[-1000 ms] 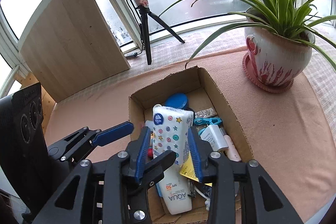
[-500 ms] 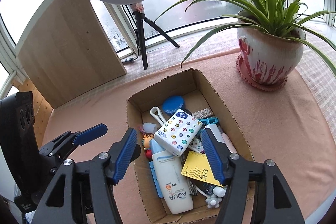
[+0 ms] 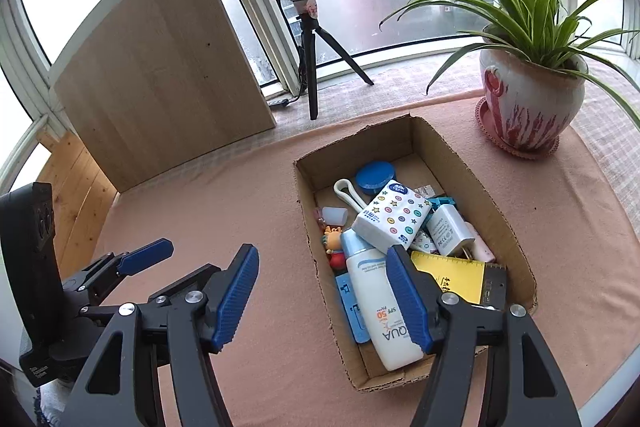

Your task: Organize objects

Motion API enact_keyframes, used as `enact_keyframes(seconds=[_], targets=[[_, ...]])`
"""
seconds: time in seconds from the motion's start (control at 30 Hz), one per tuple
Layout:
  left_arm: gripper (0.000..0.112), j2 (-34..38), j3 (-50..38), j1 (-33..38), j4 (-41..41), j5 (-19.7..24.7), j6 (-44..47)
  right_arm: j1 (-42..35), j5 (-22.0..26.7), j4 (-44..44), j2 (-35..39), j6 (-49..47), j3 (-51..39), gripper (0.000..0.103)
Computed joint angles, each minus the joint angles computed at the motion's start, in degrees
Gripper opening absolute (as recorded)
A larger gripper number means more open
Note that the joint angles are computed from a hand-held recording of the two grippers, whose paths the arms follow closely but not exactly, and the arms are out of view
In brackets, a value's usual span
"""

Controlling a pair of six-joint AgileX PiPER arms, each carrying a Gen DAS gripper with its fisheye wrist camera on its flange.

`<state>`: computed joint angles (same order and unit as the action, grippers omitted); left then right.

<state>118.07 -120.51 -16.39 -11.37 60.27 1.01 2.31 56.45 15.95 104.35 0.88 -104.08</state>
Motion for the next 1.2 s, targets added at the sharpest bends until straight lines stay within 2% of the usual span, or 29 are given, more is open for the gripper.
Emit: enact_keyframes(seconds=[0.27, 0.5, 0.9, 1.2], targets=[[0.087, -14.82, 21.85, 7.18, 0.24, -7.06, 1.74, 6.86, -3.74, -6.29, -4.45, 5.66, 6.07, 0.063], [0.090, -23.96, 31.65, 14.53, 0.25, -8.70, 3.65, 15.68, -6.69, -15.87, -7.65, 13.24, 10.79, 0.063], [0.093, -32.28, 38.27, 23.78, -2.70, -7.24, 9.51, 26.22, -6.66, -25.12, -8.88, 23.04, 11.32, 0.063], [0.093, -33.28, 40.84, 28.45, -4.79, -6.63, 12.43, 31.32, -5.19, -31.51, -8.16, 30.60, 10.69, 0.063]])
